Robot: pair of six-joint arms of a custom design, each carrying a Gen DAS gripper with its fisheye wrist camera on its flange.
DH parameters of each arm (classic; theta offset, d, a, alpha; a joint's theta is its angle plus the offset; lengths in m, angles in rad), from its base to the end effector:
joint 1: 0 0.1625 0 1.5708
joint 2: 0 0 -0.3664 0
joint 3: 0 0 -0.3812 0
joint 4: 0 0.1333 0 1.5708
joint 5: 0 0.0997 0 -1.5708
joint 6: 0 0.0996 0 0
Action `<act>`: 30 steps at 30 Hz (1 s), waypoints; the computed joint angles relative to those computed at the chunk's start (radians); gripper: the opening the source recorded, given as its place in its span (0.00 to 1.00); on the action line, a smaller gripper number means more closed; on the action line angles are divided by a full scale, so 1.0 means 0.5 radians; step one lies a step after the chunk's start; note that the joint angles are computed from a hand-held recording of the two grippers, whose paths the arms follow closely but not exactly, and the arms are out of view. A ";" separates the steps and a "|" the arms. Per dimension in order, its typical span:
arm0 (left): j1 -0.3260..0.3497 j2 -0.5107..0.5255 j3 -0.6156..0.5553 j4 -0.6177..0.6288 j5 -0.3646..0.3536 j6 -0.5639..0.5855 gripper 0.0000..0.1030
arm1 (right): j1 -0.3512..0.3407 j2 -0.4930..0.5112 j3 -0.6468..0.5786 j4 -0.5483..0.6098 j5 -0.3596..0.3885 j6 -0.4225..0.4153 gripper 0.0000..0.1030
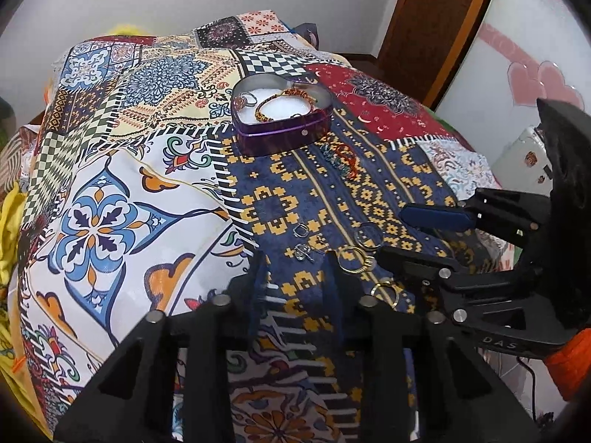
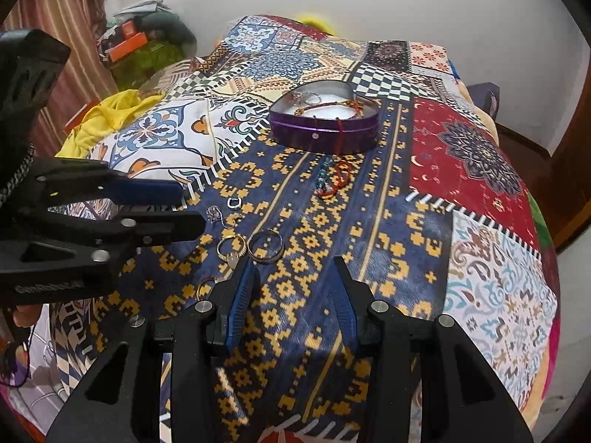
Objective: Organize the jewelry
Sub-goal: 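Grasp a silver ring from the quilt with the right tool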
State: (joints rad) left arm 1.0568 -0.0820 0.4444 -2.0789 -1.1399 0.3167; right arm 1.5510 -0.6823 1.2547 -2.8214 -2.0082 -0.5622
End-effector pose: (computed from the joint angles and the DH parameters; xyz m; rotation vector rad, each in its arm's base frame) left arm -0.2574 -0.8117 -0.0177 1.0562 2.5025 -0.2558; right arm 0.0765 -0.7407 0.1794 0.4726 -2.4188 0.6735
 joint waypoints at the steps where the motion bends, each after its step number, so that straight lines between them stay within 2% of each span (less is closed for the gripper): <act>1: 0.006 0.020 -0.037 0.017 -0.010 -0.003 0.25 | -0.001 0.007 -0.008 0.002 0.004 -0.008 0.37; 8: 0.023 0.106 -0.177 0.077 -0.063 -0.003 0.22 | -0.004 0.047 -0.045 -0.016 0.040 -0.078 0.35; 13: 0.016 0.125 -0.169 0.022 -0.029 0.026 0.11 | -0.010 0.060 -0.042 -0.056 0.071 -0.114 0.19; 18: 0.008 0.052 -0.011 -0.106 -0.009 0.049 0.11 | -0.018 0.059 -0.046 -0.069 0.108 -0.064 0.19; 22: 0.002 0.025 0.020 -0.132 0.001 0.036 0.11 | -0.019 0.043 -0.053 -0.048 0.121 -0.010 0.19; 30: -0.017 -0.053 0.083 -0.255 -0.024 0.015 0.11 | -0.005 -0.020 -0.017 -0.165 0.146 0.007 0.19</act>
